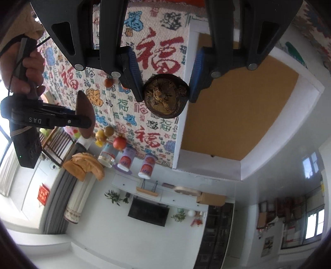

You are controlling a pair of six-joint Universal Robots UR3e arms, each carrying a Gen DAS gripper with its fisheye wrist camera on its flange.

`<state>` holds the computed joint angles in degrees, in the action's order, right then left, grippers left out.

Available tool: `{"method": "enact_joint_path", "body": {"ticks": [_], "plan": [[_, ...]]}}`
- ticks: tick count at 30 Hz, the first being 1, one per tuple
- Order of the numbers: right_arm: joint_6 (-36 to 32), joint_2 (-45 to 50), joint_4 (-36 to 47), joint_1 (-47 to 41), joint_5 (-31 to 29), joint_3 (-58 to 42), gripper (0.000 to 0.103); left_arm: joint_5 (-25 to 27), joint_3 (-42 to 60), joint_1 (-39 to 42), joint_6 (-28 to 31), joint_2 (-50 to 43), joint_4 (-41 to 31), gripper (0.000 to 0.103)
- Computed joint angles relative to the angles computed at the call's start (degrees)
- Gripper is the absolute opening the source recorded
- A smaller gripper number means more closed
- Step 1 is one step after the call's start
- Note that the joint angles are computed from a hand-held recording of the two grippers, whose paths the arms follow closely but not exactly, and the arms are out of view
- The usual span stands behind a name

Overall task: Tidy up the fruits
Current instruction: 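Carry both fruits over the white box while opening both tools to drop them, then move both tools back from the box over the tablecloth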

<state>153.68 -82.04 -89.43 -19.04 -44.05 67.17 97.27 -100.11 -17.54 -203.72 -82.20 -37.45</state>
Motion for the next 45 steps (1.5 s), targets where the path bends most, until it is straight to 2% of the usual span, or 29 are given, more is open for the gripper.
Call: {"method": "enact_joint_path", "body": {"ticks": [2,5,8,11,17,21,22,23,24,26,28,30,32,35,38,40,42,45], "plan": [[2.4,1.72,-1.18,5.67,1.3,-1.89,0.041,-0.05,-2.24,3.88,1.35,1.77,-0.93,0.045],[8.24,6.27,-7.44,14.68,1.42,-4.33,0.041,-0.29,-5.74,9.85,3.22,2.94,-1.85,0.045],[14.24,13.53,-13.8,22.97,0.02,-8.99,0.041,-0.07,-9.08,14.37,4.48,2.8,-1.88,0.045],[17.33,20.66,-16.63,29.5,-2.41,-14.37,0.041,-0.61,-12.63,17.19,4.73,2.75,-1.3,0.045],[20.44,29.48,-17.28,35.62,-8.52,-21.51,0.041,-0.51,-17.0,19.26,5.72,2.46,0.27,0.045],[20.76,32.01,-18.36,36.84,-10.67,-23.11,0.043,-1.1,-19.18,20.59,7.65,4.01,0.7,0.047],[21.22,31.9,-19.37,36.61,-10.44,-22.39,0.046,-0.2,-18.81,20.08,7.46,3.53,0.84,0.051],[21.76,31.43,-20.6,36.07,-9.62,-21.17,0.056,0.63,-18.24,19.56,7.15,2.97,0.86,0.054],[22.25,30.82,-21.63,35.43,-8.84,-20.0,0.06,1.61,-17.83,18.71,6.46,2.44,1.35,0.055],[22.23,27.97,-24.11,33.05,-6.73,-15.94,0.063,3.04,-17.06,16.83,5.43,1.93,2.63,0.056],[21.05,23.05,-26.66,30.35,-6.07,-10.08,0.064,6.02,-15.5,12.9,4.1,0.46,4.4,0.065],[18.41,16.93,-29.37,26.52,-5.05,-2.19,0.07,11.41,-12.8,7.25,2.7,-2.72,6.84,0.072],[14.63,9.4,-32.65,21.46,-5.19,7.66,0.078,15.42,-10.12,1.71,3.15,-6.71,11.28,0.076],[5.53,-2.0,-34.33,11.85,-6.27,21.98,0.08,18.95,-3.38,-4.85,6.41,-14.28,14.46,0.08],[-5.85,-13.17,-32.78,-2.41,-6.97,35.3,0.08,24.07,5.4,-9.76,9.91,-23.63,14.03,0.08],[-12.61,-19.56,-33.21,-12.86,-7.87,43.51,0.08,27.0,10.3,-11.85,10.63,-28.62,10.92,0.08],[-18.62,-23.25,-37.28,-23.23,-9.92,50.41,0.08,27.49,13.32,-12.53,10.01,-31.25,6.05,0.08],[-23.18,-22.61,-46.89,-34.92,-13.67,57.3,0.081,34.28,15.38,-15.81,11.54,-34.07,4.01,0.077]]}}
